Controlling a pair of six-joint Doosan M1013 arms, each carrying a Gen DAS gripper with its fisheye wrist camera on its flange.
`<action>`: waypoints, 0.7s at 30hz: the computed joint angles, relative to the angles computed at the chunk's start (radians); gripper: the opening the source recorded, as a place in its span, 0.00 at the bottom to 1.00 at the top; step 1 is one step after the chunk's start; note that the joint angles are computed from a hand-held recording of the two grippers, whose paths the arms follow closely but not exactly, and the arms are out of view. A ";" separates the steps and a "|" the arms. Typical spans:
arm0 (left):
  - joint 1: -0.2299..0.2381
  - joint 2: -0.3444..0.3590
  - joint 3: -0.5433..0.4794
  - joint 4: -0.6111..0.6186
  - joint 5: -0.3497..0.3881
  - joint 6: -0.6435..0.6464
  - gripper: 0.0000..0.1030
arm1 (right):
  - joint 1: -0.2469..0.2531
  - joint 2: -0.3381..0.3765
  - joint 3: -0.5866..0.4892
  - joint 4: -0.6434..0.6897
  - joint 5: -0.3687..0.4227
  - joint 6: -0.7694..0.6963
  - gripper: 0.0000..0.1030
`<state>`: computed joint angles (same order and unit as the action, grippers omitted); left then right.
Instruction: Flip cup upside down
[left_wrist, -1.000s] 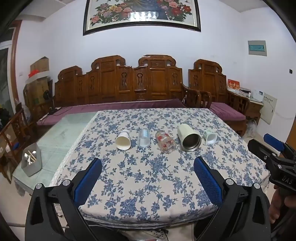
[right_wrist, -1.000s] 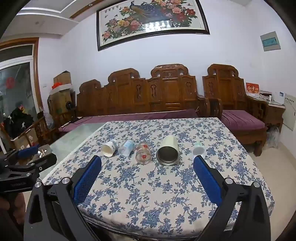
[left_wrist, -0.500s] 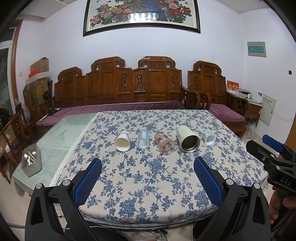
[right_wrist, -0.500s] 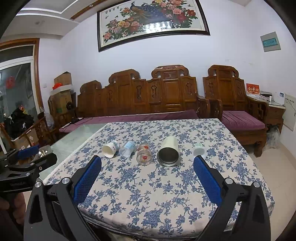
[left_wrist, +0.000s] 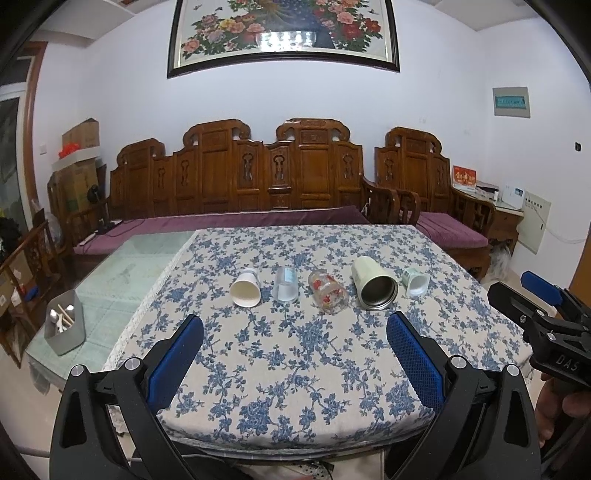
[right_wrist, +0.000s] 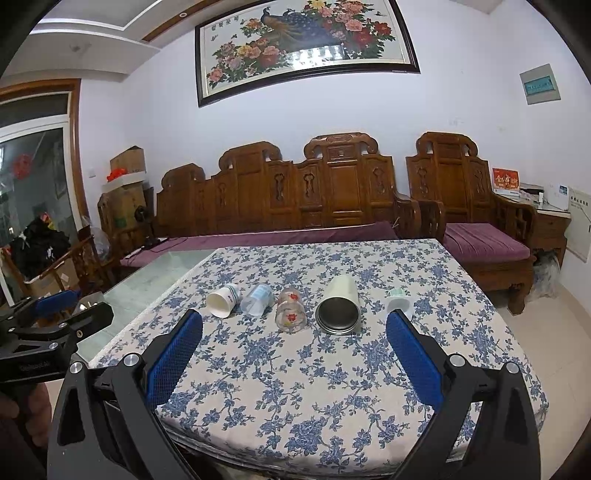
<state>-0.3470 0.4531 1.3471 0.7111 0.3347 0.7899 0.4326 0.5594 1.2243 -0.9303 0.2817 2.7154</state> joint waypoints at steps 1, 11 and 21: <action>0.000 0.000 0.000 0.000 0.000 0.000 0.93 | 0.000 0.000 0.000 0.003 0.000 -0.003 0.97; -0.001 0.000 -0.001 0.003 -0.001 -0.003 0.93 | -0.001 0.000 0.001 0.002 -0.001 -0.002 0.97; -0.001 -0.001 0.000 0.010 -0.001 -0.010 0.93 | -0.001 -0.001 0.001 0.004 -0.001 -0.004 0.97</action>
